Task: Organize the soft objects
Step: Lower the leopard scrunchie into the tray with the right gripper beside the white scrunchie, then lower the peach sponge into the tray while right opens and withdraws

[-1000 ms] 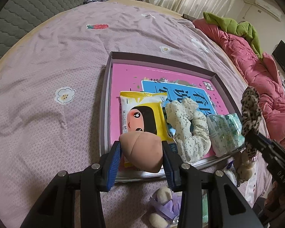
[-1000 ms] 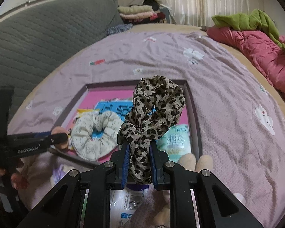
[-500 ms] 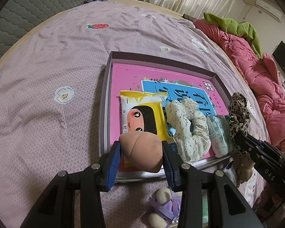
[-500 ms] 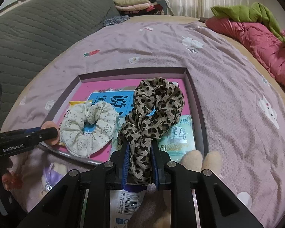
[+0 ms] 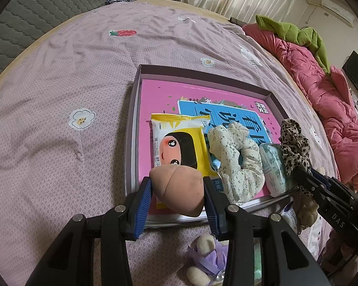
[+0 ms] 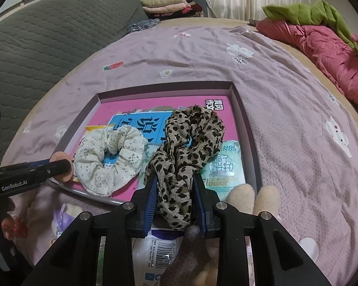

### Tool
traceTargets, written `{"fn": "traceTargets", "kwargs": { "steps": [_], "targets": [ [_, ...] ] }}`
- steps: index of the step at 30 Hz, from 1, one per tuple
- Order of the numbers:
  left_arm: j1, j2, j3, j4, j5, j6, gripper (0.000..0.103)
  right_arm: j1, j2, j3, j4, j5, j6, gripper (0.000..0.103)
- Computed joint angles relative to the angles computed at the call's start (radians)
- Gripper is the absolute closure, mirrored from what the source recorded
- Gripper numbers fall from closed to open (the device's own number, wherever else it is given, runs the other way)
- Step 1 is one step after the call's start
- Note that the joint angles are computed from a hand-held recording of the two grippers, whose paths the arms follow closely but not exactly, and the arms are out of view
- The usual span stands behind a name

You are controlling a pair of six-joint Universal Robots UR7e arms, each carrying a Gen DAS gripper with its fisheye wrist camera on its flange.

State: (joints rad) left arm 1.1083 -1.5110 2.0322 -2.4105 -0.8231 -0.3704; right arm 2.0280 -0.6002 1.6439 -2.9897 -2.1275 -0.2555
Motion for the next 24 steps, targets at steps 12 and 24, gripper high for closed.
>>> {"fn": "traceTargets", "kwargs": {
  "steps": [12,24],
  "targets": [
    [-0.001,-0.001,0.0,0.003,0.001,-0.004,0.06,0.005,-0.019,0.02,-0.037,0.013,-0.005,0.049],
    [-0.003,-0.007,-0.002,0.017,0.002,-0.015,0.059,0.015,-0.042,0.045,-0.073,0.012,-0.007,0.044]
  ]
}}
